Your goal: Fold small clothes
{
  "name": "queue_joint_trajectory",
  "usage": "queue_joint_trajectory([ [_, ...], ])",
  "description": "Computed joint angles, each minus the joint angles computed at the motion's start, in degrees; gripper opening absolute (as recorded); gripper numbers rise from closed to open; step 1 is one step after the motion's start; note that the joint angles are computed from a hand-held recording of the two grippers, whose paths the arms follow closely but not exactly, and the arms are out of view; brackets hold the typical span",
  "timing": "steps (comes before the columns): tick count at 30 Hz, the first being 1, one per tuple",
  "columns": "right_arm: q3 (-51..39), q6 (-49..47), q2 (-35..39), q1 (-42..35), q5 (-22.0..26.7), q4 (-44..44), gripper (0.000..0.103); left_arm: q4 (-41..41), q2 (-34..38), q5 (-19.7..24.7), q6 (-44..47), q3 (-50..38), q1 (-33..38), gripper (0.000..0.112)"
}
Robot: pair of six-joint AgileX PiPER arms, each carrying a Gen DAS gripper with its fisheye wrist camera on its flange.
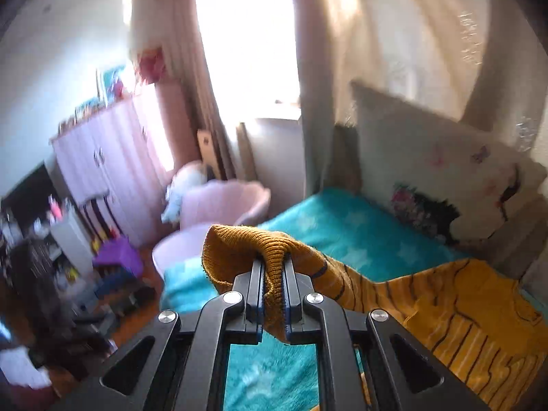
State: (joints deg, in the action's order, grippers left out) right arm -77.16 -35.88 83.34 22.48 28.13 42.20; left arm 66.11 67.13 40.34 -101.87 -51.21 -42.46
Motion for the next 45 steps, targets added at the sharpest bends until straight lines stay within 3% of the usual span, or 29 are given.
queue_joint_trajectory([
  [3,2.1,-7.4,-7.2,-17.2,8.4,15.6,0.007,1.2,4.7,-1.6,0.4,-3.7,-1.2,0.103],
  [6,5.8,-8.2,-9.5,-34.4,14.4,20.3,0.008,0.3,9.5,-5.2,1.5,-7.0,-1.0,0.103],
  [9,10.5,-12.8,-3.8,-48.5,18.5,23.9,0.009,-3.2,14.8,-9.8,4.7,-11.0,-0.3,0.103],
  [13,14.6,-15.4,7.6,-57.4,15.4,22.5,0.010,-9.4,22.2,-11.6,11.4,-17.6,-0.6,0.103],
  [14,14.2,-13.3,9.5,-57.2,12.9,19.5,0.013,-11.4,23.9,-11.4,14.0,-19.4,-0.6,0.103],
  [17,17.1,-3.4,12.2,-55.5,-2.0,6.9,0.014,-16.7,28.9,-10.5,21.1,-25.6,-0.8,0.103],
  [20,22.0,-9.3,7.4,-56.3,-7.4,12.6,0.014,-25.2,35.4,-9.6,30.6,-35.3,0.0,0.103],
  [23,23.6,-24.5,3.4,-54.6,-5.5,26.4,0.014,-36.2,43.7,-10.9,40.8,-47.4,1.0,0.103],
  [24,23.2,-27.1,2.9,-54.3,-3.2,28.4,0.014,-40.7,46.9,-10.9,44.8,-52.0,1.3,0.103],
  [26,18.9,-29.8,6.3,-53.2,6.6,29.4,0.015,-49.6,53.3,-10.1,53.0,-60.3,1.9,0.103],
  [27,16.9,-30.3,8.9,-52.5,10.9,28.8,0.017,-52.4,56.8,-7.9,55.8,-65.2,2.1,0.103],
  [29,12.0,-25.8,13.9,-48.8,13.4,24.1,0.017,-56.4,64.6,-0.6,59.5,-76.6,2.7,0.103],
  [31,8.8,-20.6,17.1,-45.6,12.0,18.3,0.017,-55.7,72.0,8.5,60.2,-88.1,3.3,0.103],
  [33,7.1,-17.4,20.0,-44.3,9.0,15.5,0.017,-53.1,76.0,13.7,59.9,-93.5,3.7,0.103],
  [35,5.5,-13.4,22.7,-45.3,7.7,13.2,0.017,-52.0,75.5,13.3,60.0,-89.9,4.4,0.103],
  [38,7.3,-14.9,23.1,-48.4,7.2,15.3,0.015,-56.4,69.5,5.0,62.3,-76.4,6.2,0.103],
  [45,14.4,-19.6,15.7,-54.3,6.2,18.7,0.018,-46.1,53.2,-6.7,51.9,-50.5,5.5,0.103],
])
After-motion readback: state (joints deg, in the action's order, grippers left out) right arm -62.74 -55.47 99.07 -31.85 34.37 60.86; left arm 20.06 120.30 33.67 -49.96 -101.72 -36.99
